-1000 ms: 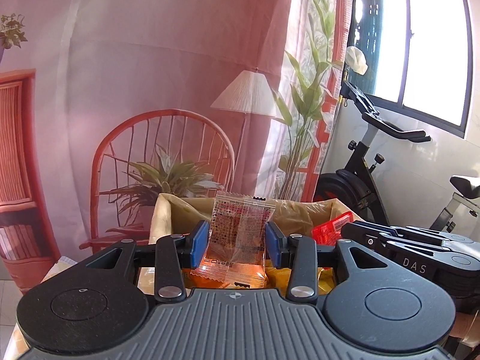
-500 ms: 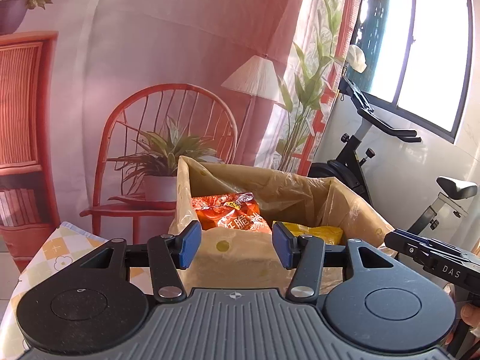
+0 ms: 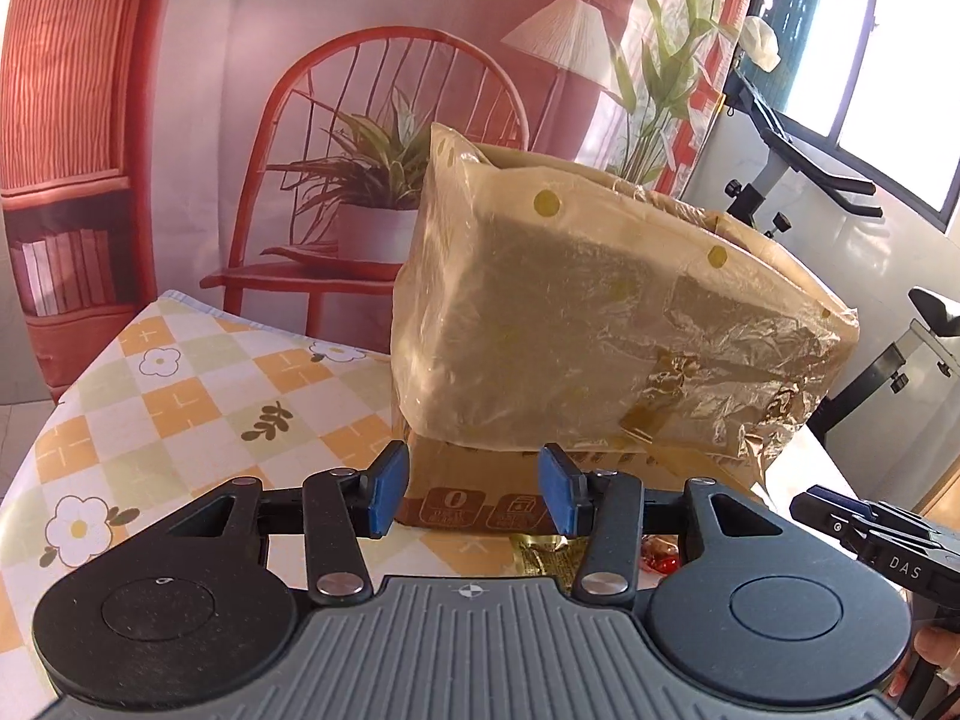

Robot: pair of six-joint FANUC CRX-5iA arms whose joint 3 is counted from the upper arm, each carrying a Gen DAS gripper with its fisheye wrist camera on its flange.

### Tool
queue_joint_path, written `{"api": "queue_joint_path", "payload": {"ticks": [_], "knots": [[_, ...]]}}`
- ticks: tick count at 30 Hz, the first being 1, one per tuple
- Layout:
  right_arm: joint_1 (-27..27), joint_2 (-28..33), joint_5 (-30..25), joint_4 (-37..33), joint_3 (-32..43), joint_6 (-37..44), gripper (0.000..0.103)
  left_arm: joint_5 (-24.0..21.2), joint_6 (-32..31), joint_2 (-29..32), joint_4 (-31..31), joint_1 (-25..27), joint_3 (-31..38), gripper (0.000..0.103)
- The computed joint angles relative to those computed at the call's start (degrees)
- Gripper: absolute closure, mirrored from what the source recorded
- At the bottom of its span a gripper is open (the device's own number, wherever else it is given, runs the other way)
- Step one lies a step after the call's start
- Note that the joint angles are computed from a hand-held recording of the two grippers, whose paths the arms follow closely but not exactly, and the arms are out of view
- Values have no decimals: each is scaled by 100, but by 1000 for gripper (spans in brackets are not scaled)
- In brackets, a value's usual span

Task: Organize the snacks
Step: 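Move the right tool to the red packet while the left tool approaches the gold packet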

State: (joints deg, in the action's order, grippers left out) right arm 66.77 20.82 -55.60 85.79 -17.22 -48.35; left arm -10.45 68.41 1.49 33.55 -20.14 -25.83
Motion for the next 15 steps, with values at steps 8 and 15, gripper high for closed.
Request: {"api": "queue_joint_path", "payload": {"ticks": [8,15], "knots": [[-424,132,1228,-567,41,444,63,-273,401,647,-407,-76,422,57],[-534,565,1380,-988,514,852,50,-358,482,1162,-528,-183,766,57]]}}
